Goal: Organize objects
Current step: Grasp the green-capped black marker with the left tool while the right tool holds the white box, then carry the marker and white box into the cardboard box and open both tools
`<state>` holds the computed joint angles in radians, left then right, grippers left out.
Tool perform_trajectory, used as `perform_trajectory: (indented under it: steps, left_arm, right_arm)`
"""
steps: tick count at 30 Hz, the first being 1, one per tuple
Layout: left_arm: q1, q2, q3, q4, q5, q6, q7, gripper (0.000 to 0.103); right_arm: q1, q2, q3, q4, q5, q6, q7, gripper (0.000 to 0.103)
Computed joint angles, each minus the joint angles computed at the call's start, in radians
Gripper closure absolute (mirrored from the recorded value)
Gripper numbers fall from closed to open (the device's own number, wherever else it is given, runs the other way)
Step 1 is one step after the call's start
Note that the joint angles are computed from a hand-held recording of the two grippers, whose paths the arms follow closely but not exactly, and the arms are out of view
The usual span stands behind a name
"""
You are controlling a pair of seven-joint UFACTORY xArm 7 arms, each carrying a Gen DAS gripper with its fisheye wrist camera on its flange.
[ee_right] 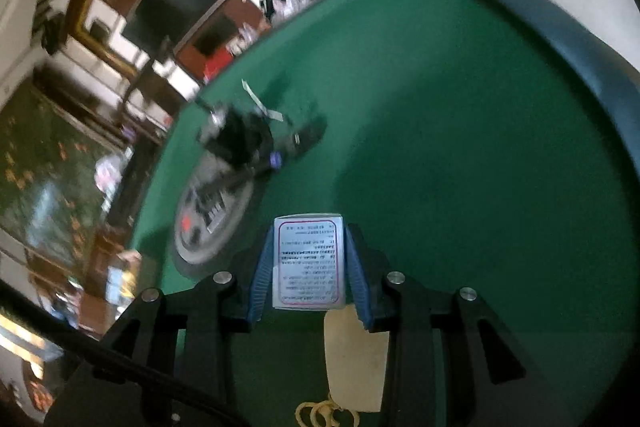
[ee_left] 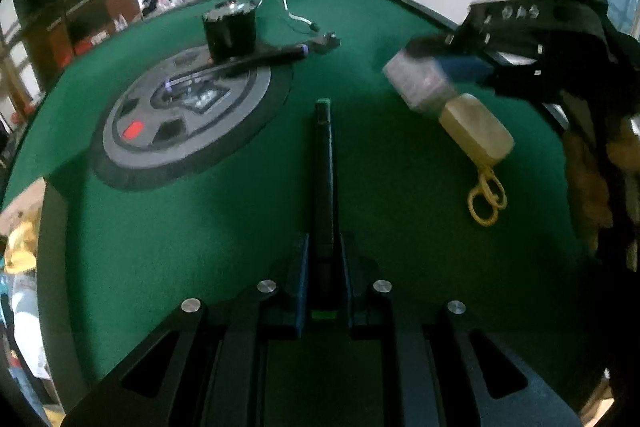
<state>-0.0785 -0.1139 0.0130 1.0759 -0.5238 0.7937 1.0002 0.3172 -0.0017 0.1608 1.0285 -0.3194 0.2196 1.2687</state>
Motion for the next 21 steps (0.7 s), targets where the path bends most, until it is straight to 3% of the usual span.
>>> perform_trajectory:
  steps: [3, 7, 10, 12, 21]
  left_arm:
    - [-0.025, -0.019, -0.019, -0.05, -0.019, -0.105, 0.029, 0.087]
    - [-0.034, -0.01, -0.013, -0.048, -0.04, -0.12, -0.01, 0.08]
    - [-0.04, 0.0, -0.016, -0.05, -0.055, -0.155, 0.0, 0.082]
    - [-0.041, -0.005, -0.014, -0.05, -0.053, -0.138, 0.003, 0.092]
    - [0.011, -0.06, 0.059, -0.023, -0.118, 0.033, 0.015, 0.092]
  right_arm:
    - [0.008, 0.03, 0.001, 0.023, 0.053, 0.029, -0.069, 0.07]
    - [0.02, 0.041, -0.012, 0.04, 0.003, 0.048, -0.058, 0.058]
    - [0.027, 0.043, -0.018, 0.049, -0.037, 0.058, -0.032, 0.055]
    - [0.032, 0.042, -0.02, 0.051, -0.077, 0.067, -0.007, 0.055]
    - [0.056, 0.074, -0.016, 0.103, -0.075, 0.101, -0.058, 0.052]
